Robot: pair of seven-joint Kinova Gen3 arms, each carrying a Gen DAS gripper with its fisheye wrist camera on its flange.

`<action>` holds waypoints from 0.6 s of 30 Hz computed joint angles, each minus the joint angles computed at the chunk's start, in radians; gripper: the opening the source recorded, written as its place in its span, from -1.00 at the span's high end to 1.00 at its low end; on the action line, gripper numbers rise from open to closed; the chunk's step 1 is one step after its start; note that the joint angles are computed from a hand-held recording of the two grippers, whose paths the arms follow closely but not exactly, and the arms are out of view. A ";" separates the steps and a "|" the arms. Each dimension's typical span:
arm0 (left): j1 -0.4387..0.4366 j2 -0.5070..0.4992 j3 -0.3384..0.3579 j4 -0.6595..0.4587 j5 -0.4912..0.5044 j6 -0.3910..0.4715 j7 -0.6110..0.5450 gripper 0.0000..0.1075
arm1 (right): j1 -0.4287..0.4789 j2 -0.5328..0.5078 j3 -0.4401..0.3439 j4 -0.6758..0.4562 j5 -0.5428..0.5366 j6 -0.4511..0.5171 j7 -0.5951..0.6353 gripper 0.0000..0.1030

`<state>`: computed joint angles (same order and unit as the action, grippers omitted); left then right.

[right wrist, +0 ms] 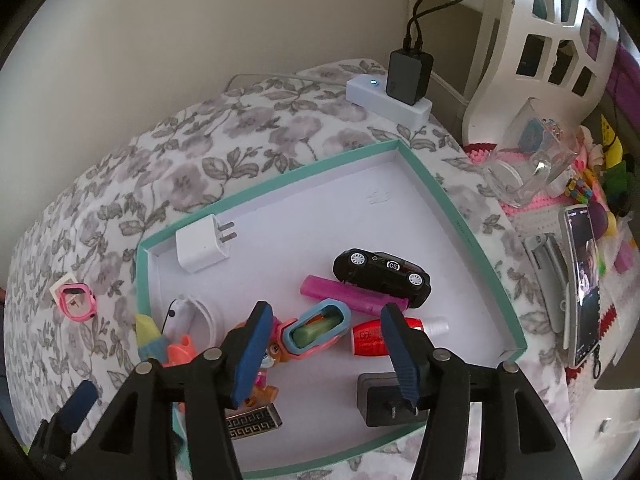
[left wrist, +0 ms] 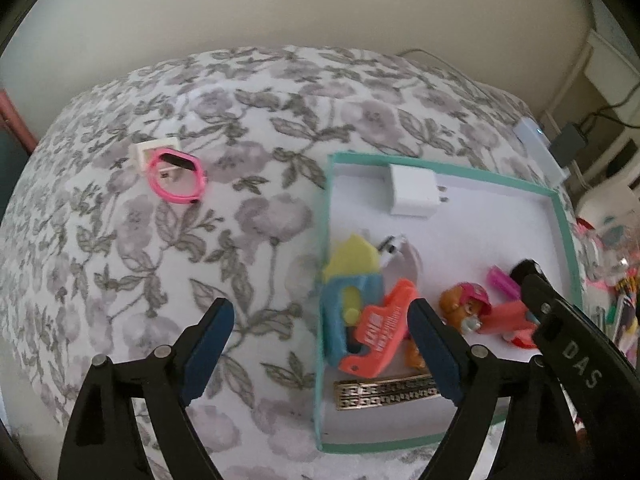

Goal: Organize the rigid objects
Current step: 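Open both tools to release the knives into the tray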

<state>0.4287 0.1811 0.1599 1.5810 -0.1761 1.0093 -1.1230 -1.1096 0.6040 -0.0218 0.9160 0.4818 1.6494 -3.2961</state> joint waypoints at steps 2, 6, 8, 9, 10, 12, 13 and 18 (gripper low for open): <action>0.000 -0.001 -0.006 0.001 -0.011 0.001 0.015 -0.66 | 0.001 0.005 -0.001 -0.007 -0.002 0.005 0.005 -0.17; -0.003 0.004 -0.015 -0.004 -0.032 0.015 0.051 -0.66 | 0.002 0.011 -0.001 -0.013 -0.006 0.009 0.015 -0.18; -0.002 0.009 -0.021 -0.009 -0.048 0.025 0.079 -0.66 | 0.003 0.016 -0.001 -0.022 -0.008 0.014 0.027 -0.25; -0.003 0.010 -0.023 -0.008 -0.052 0.028 0.088 -0.66 | 0.004 0.017 0.000 -0.023 -0.009 0.013 0.031 -0.31; -0.004 0.012 -0.025 -0.010 -0.058 0.032 0.100 -0.66 | 0.004 0.019 0.000 -0.026 -0.010 0.012 0.036 -0.35; -0.005 0.013 -0.030 -0.010 -0.071 0.041 0.125 -0.67 | 0.005 0.020 0.000 -0.027 -0.013 0.006 0.046 -0.39; -0.006 0.014 -0.032 -0.009 -0.077 0.045 0.136 -0.68 | 0.006 0.021 0.000 -0.027 -0.014 0.004 0.050 -0.42; -0.025 0.023 -0.042 -0.014 -0.076 0.065 0.178 -0.85 | 0.003 0.025 0.004 -0.029 -0.015 -0.007 0.065 -0.63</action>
